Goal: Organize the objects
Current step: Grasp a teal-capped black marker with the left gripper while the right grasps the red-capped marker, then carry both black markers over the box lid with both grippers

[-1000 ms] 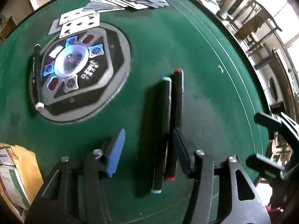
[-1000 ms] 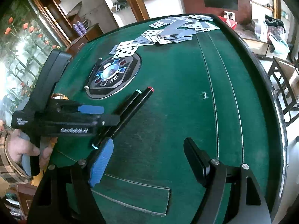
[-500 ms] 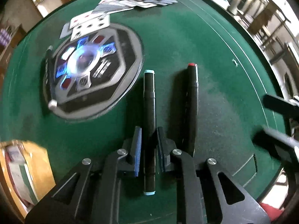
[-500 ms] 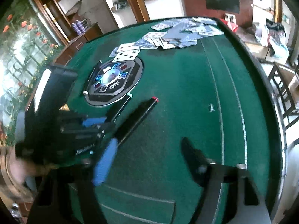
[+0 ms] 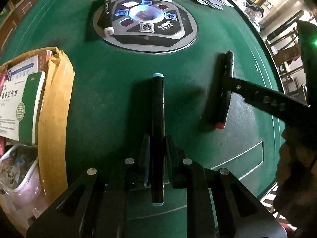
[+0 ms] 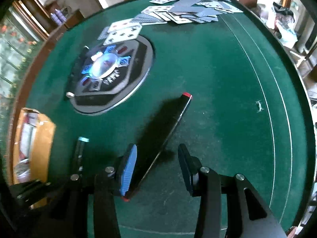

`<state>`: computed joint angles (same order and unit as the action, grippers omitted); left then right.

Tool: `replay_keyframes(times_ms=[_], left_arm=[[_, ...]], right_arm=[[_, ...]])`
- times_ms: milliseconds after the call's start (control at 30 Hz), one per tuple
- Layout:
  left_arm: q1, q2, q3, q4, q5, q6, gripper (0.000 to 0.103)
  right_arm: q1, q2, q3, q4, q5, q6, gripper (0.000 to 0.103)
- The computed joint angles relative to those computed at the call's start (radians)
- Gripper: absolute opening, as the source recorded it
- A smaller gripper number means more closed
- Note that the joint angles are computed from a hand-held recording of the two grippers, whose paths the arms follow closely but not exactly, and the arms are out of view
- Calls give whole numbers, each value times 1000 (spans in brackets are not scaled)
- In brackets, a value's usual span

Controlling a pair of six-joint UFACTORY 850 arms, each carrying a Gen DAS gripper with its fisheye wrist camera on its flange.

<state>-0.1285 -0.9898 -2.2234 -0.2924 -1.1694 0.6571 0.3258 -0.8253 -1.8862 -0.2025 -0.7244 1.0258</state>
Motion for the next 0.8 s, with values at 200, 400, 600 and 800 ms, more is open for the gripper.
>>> replay_keyframes(times_ms=[200, 400, 600, 800], left_arm=[[13, 19, 35, -5, 18, -3, 14], [13, 5, 8, 18, -2, -60, 14], [-11, 34, 58, 68, 59, -117, 14], [-5, 56, 93, 51, 72, -186, 14]], right_arm=[[26, -52, -74, -124, -102, -69, 18], [22, -9, -3, -119, -59, -226, 13], [9, 72, 130, -54, 51, -322, 13], [-11, 131, 209, 104, 168, -448, 13]])
